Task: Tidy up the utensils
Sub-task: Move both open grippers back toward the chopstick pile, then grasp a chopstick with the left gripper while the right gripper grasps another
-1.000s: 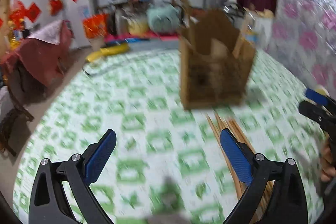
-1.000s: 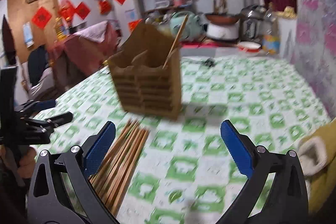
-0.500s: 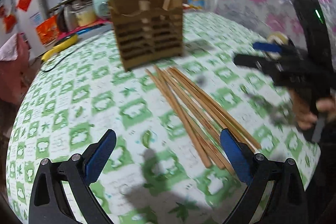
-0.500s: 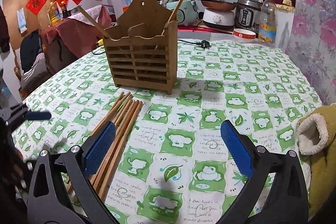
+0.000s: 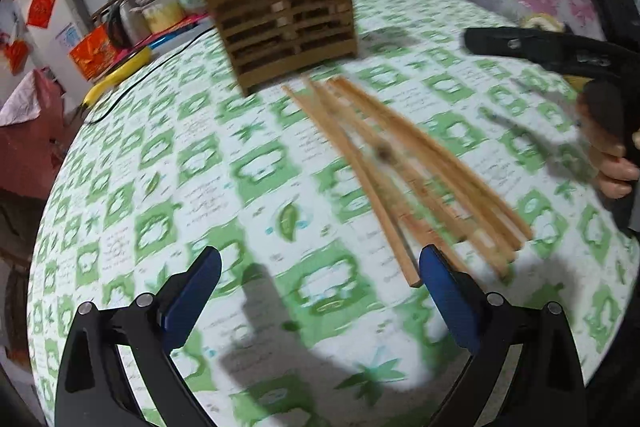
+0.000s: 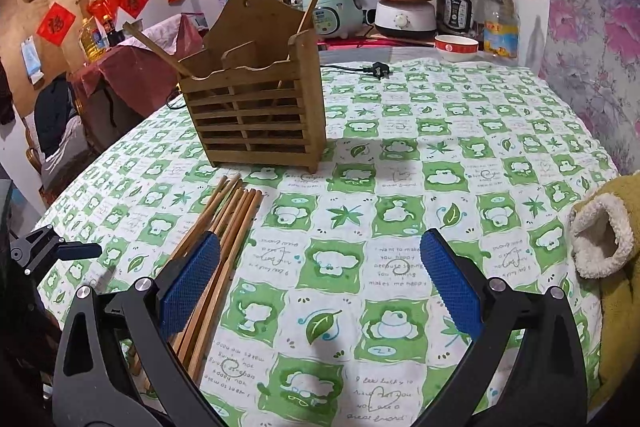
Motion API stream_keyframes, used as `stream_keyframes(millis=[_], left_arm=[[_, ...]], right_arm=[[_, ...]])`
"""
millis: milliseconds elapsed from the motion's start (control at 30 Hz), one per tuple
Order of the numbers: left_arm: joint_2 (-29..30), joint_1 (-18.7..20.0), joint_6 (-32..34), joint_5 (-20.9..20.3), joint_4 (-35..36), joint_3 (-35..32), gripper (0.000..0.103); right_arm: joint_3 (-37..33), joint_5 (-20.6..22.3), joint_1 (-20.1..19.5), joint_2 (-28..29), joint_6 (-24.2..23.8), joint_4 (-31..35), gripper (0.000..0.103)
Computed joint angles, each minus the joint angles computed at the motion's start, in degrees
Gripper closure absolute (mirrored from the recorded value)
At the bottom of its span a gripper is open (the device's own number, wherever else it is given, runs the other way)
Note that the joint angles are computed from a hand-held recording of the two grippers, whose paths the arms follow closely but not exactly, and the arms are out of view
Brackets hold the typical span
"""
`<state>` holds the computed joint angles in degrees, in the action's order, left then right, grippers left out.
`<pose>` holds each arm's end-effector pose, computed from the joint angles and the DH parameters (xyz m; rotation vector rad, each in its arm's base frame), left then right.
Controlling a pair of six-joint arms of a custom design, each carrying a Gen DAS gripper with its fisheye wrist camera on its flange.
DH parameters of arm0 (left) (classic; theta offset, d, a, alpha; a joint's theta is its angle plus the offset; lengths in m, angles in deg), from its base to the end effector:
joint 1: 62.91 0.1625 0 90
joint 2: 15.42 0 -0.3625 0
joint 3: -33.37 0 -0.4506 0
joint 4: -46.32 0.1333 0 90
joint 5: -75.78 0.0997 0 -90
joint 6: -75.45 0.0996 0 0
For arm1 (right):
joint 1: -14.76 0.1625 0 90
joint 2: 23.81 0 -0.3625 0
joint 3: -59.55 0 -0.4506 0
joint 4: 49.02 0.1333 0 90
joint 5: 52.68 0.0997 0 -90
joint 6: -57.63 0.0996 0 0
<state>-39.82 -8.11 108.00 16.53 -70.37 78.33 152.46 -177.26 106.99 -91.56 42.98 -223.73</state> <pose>-0.3454 -0.8092 0.0795 1.4192 2.1828 -0.1559 0.1026 -0.6628 0.3508 -0.0644 -2.2250 1.1726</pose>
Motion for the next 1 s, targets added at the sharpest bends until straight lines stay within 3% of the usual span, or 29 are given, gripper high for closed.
stream_keyframes(millis=[200,300,400,500,567,600,767,1000], left_arm=[[0.48,0.14,-1.68,2.38,-0.58,-0.71,0.006],[-1.08,-0.45,1.72,2.29,-4.64,2.94,0.015],[-1.70,-0.53,2.80,0.86,-4.71,3.95,0.033],[-0.98,-0.04,1.19,-2.04,-0.91,1.61,0.061],[-0.95,0.05,1.03,-2.91,-0.23,1.38,0.088],[-1.26,-0.07,1.35,-2.55,-1.16,2.18,0.095],[-1.19,-0.03,-0.56,-0.47,-4.86,2.64,0.097],[0.60,0.76,-5.80,0.47,-2.40,-1.65,0.097]], right_arm=[[0.13,0.13,0.00,-0.05,-0.15,-0.35,0.006],[0.08,-0.23,0.06,0.01,-0.11,-0.27,0.006],[0.07,-0.36,0.05,-0.01,0.17,0.01,0.006],[0.06,-0.42,0.07,0.01,0.23,0.02,0.006],[0.07,-0.34,0.03,-0.05,0.21,0.15,0.006],[0.06,-0.40,0.06,-0.02,0.22,0.19,0.006],[1.23,1.64,0.02,-1.42,1.71,2.80,0.006],[9.10,0.86,2.56,-6.01,-1.48,7.01,0.007]])
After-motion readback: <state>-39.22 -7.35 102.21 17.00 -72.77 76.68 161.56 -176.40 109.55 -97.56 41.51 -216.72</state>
